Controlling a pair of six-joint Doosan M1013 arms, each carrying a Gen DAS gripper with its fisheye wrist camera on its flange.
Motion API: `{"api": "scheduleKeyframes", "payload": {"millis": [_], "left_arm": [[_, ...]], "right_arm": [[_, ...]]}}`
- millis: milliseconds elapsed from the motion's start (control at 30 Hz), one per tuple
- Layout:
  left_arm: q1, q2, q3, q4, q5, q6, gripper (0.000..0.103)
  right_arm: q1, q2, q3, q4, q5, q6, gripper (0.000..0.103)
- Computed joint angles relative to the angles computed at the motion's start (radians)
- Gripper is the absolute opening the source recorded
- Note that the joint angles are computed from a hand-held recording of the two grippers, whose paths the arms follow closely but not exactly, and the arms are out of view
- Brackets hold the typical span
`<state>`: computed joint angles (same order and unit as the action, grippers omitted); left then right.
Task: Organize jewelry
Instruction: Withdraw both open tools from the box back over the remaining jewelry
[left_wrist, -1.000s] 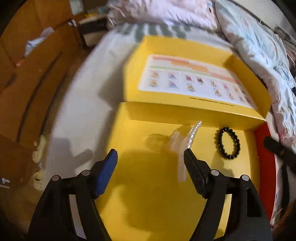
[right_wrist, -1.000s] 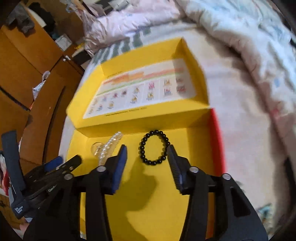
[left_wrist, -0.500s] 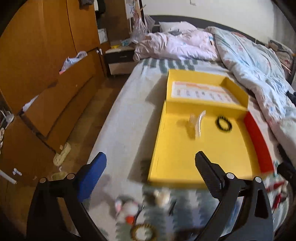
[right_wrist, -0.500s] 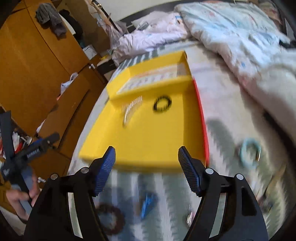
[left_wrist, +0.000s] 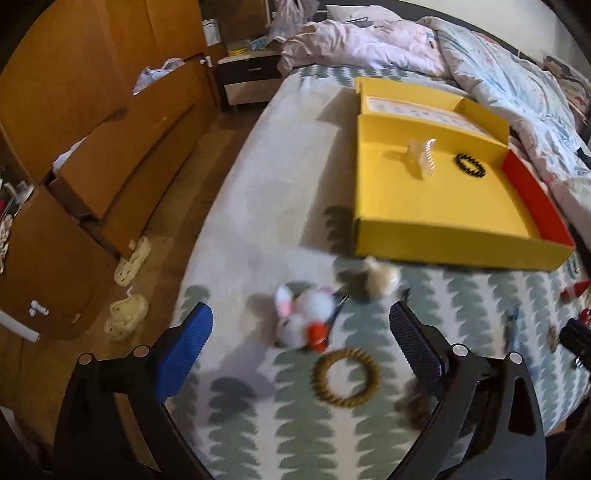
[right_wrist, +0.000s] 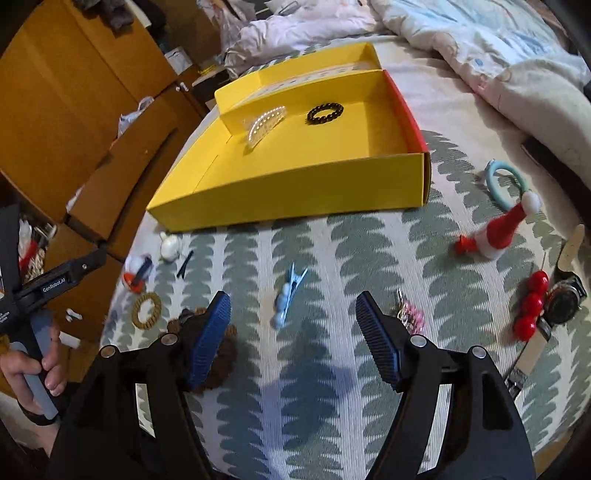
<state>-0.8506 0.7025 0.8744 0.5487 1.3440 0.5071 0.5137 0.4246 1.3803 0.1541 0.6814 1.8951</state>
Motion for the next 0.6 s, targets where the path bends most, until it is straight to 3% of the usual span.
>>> {"api": "scheduleKeyframes", "payload": {"millis": [133,300,500,600], "left_arm": [[0.002,-0.029,0.069,-0.078,-0.041,-0.010,0.095],[-0.010,-0.039,0.092,-0.128,-0.103,0.017,0.095],[-0.028,-0.009,0.038,-0.091,-0.072,0.054,0.095],[-0.026,0.019,-0.002,-0.100,-0.006,0.071,0.095]], "right_arm": [[0.014,-0.021,0.022,-0.120,-0.006,0.080,0.074],[-0.004,-0.037,0.050,-0.123,0.007,0.131,0.075],[-0.006,-0.022,0.043,-0.190,0.074,0.174,0.075],[-0.005,-0.016,0.039,-0.210,0.089,0.189,0.075]]}}
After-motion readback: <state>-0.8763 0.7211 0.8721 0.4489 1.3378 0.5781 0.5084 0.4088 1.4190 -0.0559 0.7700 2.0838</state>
